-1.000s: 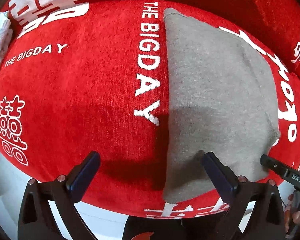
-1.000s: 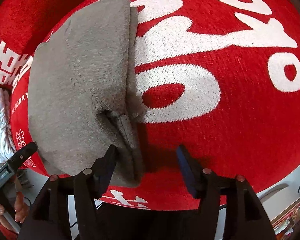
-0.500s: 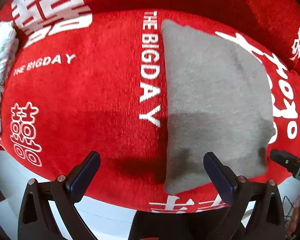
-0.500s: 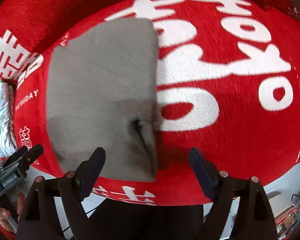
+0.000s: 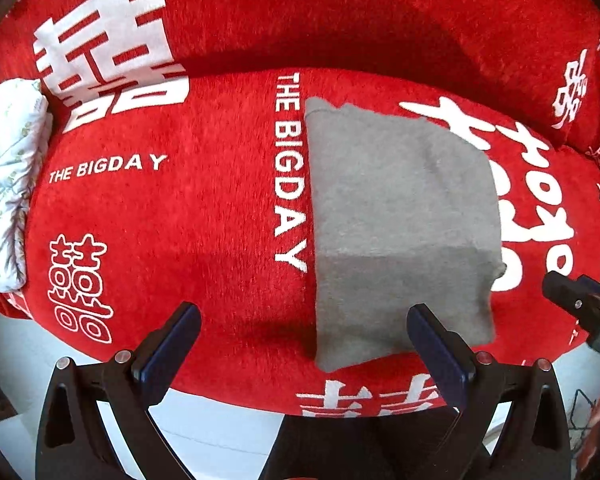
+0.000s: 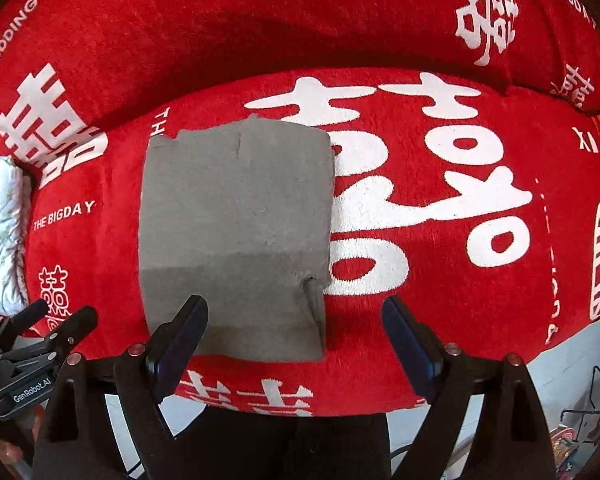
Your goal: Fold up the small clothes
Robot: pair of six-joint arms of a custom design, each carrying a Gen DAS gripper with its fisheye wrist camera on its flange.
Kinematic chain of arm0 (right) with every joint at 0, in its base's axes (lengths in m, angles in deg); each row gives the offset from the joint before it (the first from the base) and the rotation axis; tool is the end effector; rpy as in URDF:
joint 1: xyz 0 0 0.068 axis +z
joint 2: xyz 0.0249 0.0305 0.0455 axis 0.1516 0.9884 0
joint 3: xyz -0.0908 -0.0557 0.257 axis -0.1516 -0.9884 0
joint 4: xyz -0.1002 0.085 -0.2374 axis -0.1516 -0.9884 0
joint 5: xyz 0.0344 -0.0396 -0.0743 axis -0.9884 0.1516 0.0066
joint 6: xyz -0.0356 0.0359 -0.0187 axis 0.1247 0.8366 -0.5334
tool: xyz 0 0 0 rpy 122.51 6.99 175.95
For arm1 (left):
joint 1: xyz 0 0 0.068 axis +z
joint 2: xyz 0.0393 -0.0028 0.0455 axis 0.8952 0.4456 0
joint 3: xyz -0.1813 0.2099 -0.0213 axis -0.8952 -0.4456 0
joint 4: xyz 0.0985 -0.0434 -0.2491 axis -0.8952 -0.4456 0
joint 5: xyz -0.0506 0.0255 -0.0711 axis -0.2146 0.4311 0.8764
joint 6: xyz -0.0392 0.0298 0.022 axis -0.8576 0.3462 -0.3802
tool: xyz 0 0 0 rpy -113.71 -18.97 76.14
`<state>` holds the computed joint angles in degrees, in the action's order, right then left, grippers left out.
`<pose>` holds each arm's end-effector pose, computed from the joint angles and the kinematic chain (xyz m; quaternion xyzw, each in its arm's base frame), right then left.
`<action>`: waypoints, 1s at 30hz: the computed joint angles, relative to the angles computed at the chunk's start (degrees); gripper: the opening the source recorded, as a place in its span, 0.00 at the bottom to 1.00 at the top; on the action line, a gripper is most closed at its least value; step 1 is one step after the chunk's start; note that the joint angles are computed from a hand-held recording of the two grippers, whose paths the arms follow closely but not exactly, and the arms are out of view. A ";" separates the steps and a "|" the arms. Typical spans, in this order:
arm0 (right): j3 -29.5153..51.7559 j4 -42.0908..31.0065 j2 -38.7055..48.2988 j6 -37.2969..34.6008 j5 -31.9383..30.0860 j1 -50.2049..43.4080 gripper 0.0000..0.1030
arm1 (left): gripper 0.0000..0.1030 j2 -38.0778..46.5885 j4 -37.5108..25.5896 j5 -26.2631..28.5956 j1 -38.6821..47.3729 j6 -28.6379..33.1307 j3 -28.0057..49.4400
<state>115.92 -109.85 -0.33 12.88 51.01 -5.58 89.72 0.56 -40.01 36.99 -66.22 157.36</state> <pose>0.2056 -0.0481 0.2659 0.1569 0.9845 0.0539 0.0574 0.2444 -0.1205 0.2551 0.0956 0.9934 -0.0042 0.0636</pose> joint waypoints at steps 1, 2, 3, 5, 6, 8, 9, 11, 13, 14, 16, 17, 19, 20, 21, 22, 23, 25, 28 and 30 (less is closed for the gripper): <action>0.74 -0.61 0.02 0.64 0.33 0.85 0.88 | 1.00 -0.16 -0.63 -0.02 -0.14 0.12 0.64; 0.97 -1.25 -0.48 1.00 0.90 1.30 0.88 | 1.00 -0.35 -1.36 -0.13 -0.37 0.30 1.43; 1.39 -1.90 -0.88 1.30 1.40 1.67 0.88 | 1.00 -0.46 -1.77 -0.24 -0.55 0.38 1.89; 2.71 -3.32 -1.44 1.57 1.70 1.77 0.88 | 1.00 -0.71 -2.99 -0.66 -1.16 0.25 3.24; 3.22 -3.78 -1.70 1.83 1.90 1.88 0.88 | 1.00 -0.83 -3.42 -0.73 -1.32 0.21 3.73; 4.76 -4.88 -1.84 2.04 2.58 1.98 0.88 | 1.00 -0.97 -4.50 -0.86 -1.66 -0.03 4.98; 5.42 -5.27 -1.72 2.06 2.84 1.93 0.88 | 1.00 -1.02 -5.03 -0.95 -1.84 -0.25 5.64; 6.55 -5.97 -1.72 2.21 3.18 1.82 0.88 | 1.00 -1.08 -5.77 -0.88 -2.01 -0.55 6.68; 7.56 -6.60 -1.57 2.37 3.44 1.85 0.88 | 1.00 -1.13 -6.33 -0.88 -2.25 -0.84 7.54; 7.98 -6.84 -1.42 2.27 3.52 1.82 0.88 | 1.00 -1.11 -6.63 -0.98 -2.45 -0.91 8.08; 8.57 -7.24 -1.38 2.47 3.73 2.14 0.88 | 1.00 -1.15 -7.02 -1.37 -2.76 -1.10 8.77; 8.70 -7.34 -1.37 2.45 3.82 2.24 0.88 | 1.00 -1.14 -7.28 -1.42 -2.93 -1.32 9.17; 9.04 -7.59 -1.33 2.51 3.93 2.59 0.88 | 1.00 -1.14 -7.57 -1.28 -2.89 -1.52 9.72; 9.25 -7.61 -1.11 2.28 3.90 2.53 0.88 | 1.00 -1.19 -7.76 -1.28 -2.84 -1.61 10.00; 9.41 -7.69 -1.11 2.36 3.97 2.70 0.88 | 1.00 -1.25 -7.89 -1.33 -2.89 -1.76 10.17; 9.61 -7.81 -1.00 2.35 3.90 2.79 0.88 | 1.00 -1.26 -7.95 -1.38 -2.87 -1.76 10.31; 9.77 -7.95 -0.97 2.44 3.87 2.95 0.88 | 1.00 -1.24 -8.10 -1.49 -2.83 -1.82 10.54; 10.17 -8.13 -0.91 2.60 3.93 3.31 0.88 | 1.00 -1.26 -8.26 -1.43 -2.72 -1.89 10.79; 10.65 -8.26 -0.84 2.91 4.09 3.74 0.88 | 1.00 -1.10 -8.44 -1.62 -2.72 -1.90 11.21; 10.95 -8.26 -0.66 2.97 4.15 3.82 0.88 | 1.00 -1.02 -8.56 -1.66 -2.74 -1.86 11.57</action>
<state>126.87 -118.11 -1.00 15.85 55.16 -1.76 88.70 -8.00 -41.67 34.25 -68.08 168.93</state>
